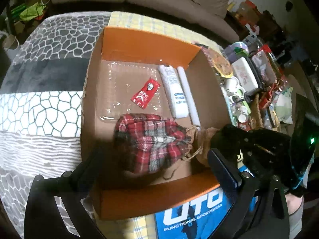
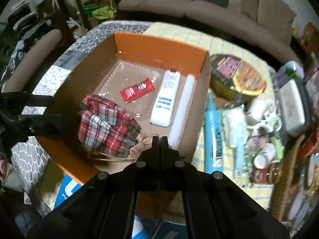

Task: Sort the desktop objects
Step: 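Lower the doll into the box and open the right gripper, then press the doll down into the box with the right gripper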

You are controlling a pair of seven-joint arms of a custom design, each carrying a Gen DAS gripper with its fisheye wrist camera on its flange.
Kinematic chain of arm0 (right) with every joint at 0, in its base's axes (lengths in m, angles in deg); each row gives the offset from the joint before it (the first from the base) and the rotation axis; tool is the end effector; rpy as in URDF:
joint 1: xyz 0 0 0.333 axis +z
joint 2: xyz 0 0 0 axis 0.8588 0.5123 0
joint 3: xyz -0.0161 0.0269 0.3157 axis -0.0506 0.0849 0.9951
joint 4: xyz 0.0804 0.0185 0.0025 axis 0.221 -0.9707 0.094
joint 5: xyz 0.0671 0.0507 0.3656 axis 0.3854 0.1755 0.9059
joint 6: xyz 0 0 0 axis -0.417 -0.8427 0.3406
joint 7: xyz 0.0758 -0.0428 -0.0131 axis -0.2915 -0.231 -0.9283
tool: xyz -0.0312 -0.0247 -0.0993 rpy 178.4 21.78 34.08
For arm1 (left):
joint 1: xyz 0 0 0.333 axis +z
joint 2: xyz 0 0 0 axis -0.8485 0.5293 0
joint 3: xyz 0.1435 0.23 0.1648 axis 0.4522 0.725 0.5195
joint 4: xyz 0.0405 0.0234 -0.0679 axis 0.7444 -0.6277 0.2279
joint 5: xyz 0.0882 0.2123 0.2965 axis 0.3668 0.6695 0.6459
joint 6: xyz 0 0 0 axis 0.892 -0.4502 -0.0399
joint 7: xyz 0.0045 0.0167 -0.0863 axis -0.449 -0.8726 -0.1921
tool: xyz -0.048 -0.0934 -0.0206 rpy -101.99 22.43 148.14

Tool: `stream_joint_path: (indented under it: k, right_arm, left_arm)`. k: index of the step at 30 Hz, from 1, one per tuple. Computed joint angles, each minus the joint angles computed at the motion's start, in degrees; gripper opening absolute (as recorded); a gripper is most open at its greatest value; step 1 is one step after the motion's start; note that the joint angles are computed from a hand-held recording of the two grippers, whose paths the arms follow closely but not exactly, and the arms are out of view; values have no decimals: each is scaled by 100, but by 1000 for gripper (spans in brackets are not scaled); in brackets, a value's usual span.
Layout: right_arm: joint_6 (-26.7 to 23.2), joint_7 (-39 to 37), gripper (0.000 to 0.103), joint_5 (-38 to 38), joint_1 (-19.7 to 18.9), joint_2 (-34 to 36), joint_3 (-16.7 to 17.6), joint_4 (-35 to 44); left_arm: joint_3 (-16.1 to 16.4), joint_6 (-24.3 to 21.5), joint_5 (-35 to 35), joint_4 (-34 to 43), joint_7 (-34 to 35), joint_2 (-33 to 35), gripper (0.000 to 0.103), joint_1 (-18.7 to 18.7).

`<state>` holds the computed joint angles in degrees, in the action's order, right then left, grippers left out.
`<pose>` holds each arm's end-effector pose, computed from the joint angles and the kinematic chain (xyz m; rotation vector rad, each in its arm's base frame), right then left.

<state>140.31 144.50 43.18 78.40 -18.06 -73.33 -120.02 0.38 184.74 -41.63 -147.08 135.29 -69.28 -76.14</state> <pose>0.4045 0.1301 0.4678 -2.3264 1.5098 -0.3377 0.4168 -0.2610 0.4476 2.1901 -2.0754 0.8056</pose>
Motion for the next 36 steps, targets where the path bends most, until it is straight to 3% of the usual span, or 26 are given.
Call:
stream_joint_path:
  k: [9,12,15,20,25,27,31,33,36]
  right_arm:
    - [-197,304,7,-280,-50,356,262,159]
    - [-377,158,11,-109,17,320,146,202]
    - [-412,223,14,-200,-56,268,158,193]
    - [-389,-92,25,157,34,15,-51,102]
    - [-440,-450,26,535,90,-238,-264,29]
    - [-519,-599,26,775,128,-304,-384,16]
    - [-644,-795,28,1036,106,-387,-466,-60]
    - [-648,-908,29,1097,89,-415,-464,-131]
    - [-542,-902,31,850,-5,-443,-281,-271]
  left_arm:
    - [-22,-206,370,-16,-20,64,103,93]
    - [-60,-533,685,164,-85,181,103,143]
    - [-190,-960,1441,405,-381,298,103,194]
    - [-244,-848,1805,447,-7,327,103,12]
    - [-223,-1283,2262,914,356,860,103,-71]
    - [-193,-1511,2568,1078,173,1019,103,-94]
    - [-107,-1844,2833,1266,-121,1225,94,-150]
    - [-91,-1864,2740,1258,-68,1202,82,-167]
    - [-67,-1970,2531,1290,8,1187,80,-165]
